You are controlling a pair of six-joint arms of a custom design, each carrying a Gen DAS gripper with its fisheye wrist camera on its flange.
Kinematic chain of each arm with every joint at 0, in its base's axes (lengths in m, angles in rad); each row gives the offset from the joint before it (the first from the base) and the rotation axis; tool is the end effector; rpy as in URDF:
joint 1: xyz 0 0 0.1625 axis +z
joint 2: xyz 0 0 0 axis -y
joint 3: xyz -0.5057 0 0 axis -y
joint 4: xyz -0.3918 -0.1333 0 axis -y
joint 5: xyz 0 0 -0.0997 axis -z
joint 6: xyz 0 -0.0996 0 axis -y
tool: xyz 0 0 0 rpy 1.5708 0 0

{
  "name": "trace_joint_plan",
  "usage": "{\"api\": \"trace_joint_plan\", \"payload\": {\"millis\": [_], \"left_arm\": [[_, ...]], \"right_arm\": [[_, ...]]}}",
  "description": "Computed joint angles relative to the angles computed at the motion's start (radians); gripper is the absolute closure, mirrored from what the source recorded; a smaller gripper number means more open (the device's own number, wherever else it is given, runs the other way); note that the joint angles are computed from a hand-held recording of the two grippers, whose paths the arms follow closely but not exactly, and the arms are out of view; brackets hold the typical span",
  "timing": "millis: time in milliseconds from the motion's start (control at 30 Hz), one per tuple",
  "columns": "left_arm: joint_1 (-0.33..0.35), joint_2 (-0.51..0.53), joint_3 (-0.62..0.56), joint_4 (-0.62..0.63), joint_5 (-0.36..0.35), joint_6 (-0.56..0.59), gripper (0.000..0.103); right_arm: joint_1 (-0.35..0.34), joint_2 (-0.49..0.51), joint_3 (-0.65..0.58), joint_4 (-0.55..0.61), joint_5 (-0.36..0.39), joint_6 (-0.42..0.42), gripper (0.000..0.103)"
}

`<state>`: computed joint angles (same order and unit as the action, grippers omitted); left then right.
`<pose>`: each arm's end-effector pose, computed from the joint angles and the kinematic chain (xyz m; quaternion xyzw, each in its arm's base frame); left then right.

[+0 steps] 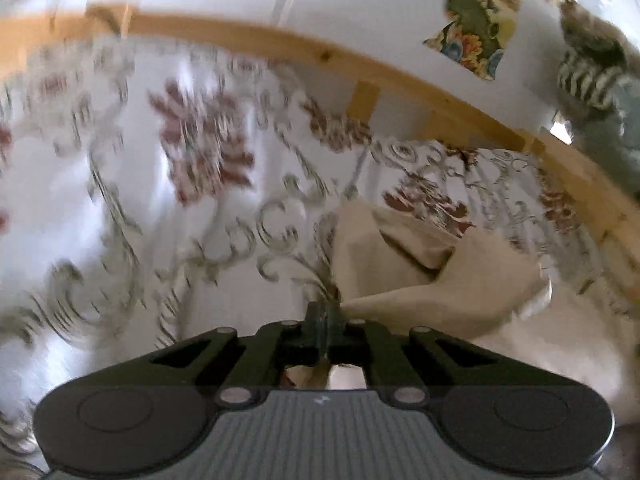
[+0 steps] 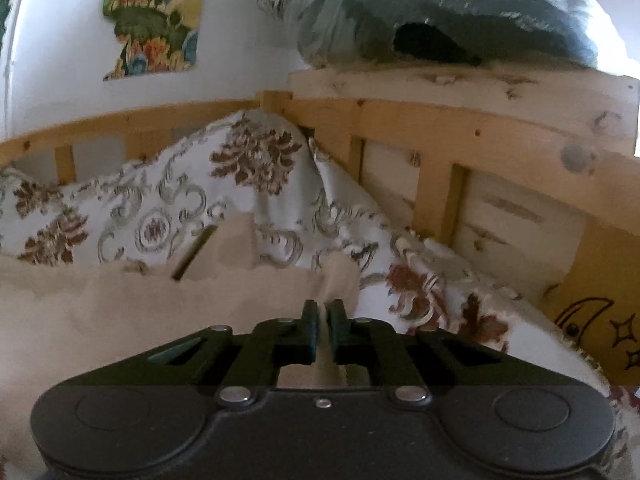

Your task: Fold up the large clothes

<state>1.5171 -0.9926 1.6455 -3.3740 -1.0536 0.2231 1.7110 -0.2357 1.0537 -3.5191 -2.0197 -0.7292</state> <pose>0.1443 -0.7161 0.4037 -0.0259 0.8226 -0.5058 0.2583 0.2126 -0.8620 0.0466 0.2386 -0.7969 0.4451 0.3314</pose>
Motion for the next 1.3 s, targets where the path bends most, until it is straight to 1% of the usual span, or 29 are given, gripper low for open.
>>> {"api": "trace_joint_plan", "payload": {"millis": [33,67,100,133,167,200,233,400,433,500,533,567,600,633,667,700,733,767,800,833,867,933,967,1033,1100,1167,1200,1267,1300], "left_arm": [[0.01,-0.003,0.001,-0.002,-0.032,-0.015,0.095],[0.015,-0.001,0.005,-0.027,-0.054,-0.005,0.089],[0.015,-0.001,0.012,-0.048,-0.072,0.02,0.062],[0.014,-0.001,0.022,-0.079,-0.091,0.064,0.029],[0.009,0.003,0.033,-0.123,-0.106,0.106,0.019],[0.009,0.009,0.05,-0.19,-0.147,0.172,0.012],[0.01,0.01,0.062,-0.223,-0.193,0.244,0.011],[-0.001,-0.022,0.111,-0.146,-0.274,0.469,0.008],[-0.004,-0.019,0.118,-0.142,-0.268,0.505,0.006],[-0.019,0.001,0.125,-0.162,-0.215,0.604,0.006],[-0.031,0.022,0.122,-0.193,-0.162,0.675,0.006],[-0.047,0.058,0.111,-0.256,-0.081,0.768,0.006],[-0.062,0.102,0.092,-0.342,-0.01,0.861,0.007],[-0.066,0.133,0.075,-0.405,0.02,0.912,0.008],[-0.066,0.15,0.06,-0.434,0.023,0.922,0.011],[-0.066,0.153,0.051,-0.428,0.028,0.895,0.023],[-0.07,0.153,0.038,-0.407,0.047,0.847,0.042],[-0.072,0.15,0.028,-0.388,0.065,0.805,0.054],[-0.072,0.143,0.018,-0.369,0.08,0.748,0.08],[-0.068,0.135,0.011,-0.348,0.083,0.683,0.093],[-0.064,0.119,0.01,-0.328,0.08,0.607,0.093],[-0.053,0.084,0.006,-0.3,0.077,0.43,0.095],[-0.048,0.07,-0.007,-0.27,0.087,0.334,0.095],[-0.032,0.047,-0.03,-0.189,0.094,0.2,0.095],[-0.014,0.037,-0.052,-0.096,0.102,0.117,0.094],[0.006,0.031,-0.067,-0.008,0.09,0.062,0.09],[0.012,0.032,-0.071,0.004,0.084,0.051,0.084],[0.008,0.034,-0.059,-0.051,0.092,0.061,0.062],[0.0,0.034,-0.048,-0.103,0.094,0.084,0.037]], "right_arm": [[0.0,0.005,-0.003,0.003,-0.009,0.0,0.087],[0.0,0.008,-0.004,0.007,-0.015,0.002,0.078],[-0.003,0.007,0.002,0.007,-0.006,0.005,0.072],[-0.004,0.003,0.012,0.008,0.004,0.01,0.056],[-0.004,-0.002,0.021,0.016,0.012,0.021,0.045],[-0.004,-0.005,0.025,0.028,0.023,0.032,0.043],[-0.002,-0.003,0.025,0.028,0.022,0.031,0.04],[0.001,0.007,0.011,0.032,0.016,0.033,0.035],[0.0,0.008,0.012,0.03,0.016,0.032,0.034],[-0.001,0.006,0.018,0.031,0.02,0.027,0.03],[-0.003,0.004,0.023,0.037,0.024,0.025,0.023],[-0.004,0.002,0.024,0.055,0.028,0.027,0.014],[-0.004,0.0,0.022,0.084,0.03,0.028,0.012],[-0.001,0.004,0.014,0.1,0.023,0.019,0.01],[0.003,0.013,-0.001,0.104,0.01,0.008,0.011],[0.006,0.021,-0.016,0.108,0.003,0.005,0.012],[0.008,0.025,-0.027,0.113,0.004,0.01,0.015],[0.009,0.029,-0.039,0.121,0.007,0.019,0.02],[0.01,0.033,-0.053,0.128,0.006,0.031,0.024],[0.011,0.037,-0.069,0.136,0.006,0.048,0.033],[0.011,0.039,-0.081,0.143,0.011,0.065,0.051],[0.011,0.041,-0.101,0.158,0.019,0.085,0.07],[0.013,0.042,-0.107,0.159,0.025,0.083,0.075],[0.015,0.051,-0.12,0.137,0.046,0.049,0.08],[0.021,0.062,-0.137,0.126,0.053,0.01,0.08],[0.029,0.085,-0.177,0.15,0.011,-0.001,0.08],[0.031,0.102,-0.206,0.173,-0.025,-0.001,0.08],[0.031,0.125,-0.237,0.187,-0.072,-0.006,0.075],[0.03,0.129,-0.235,0.168,-0.079,-0.015,0.075]]}}
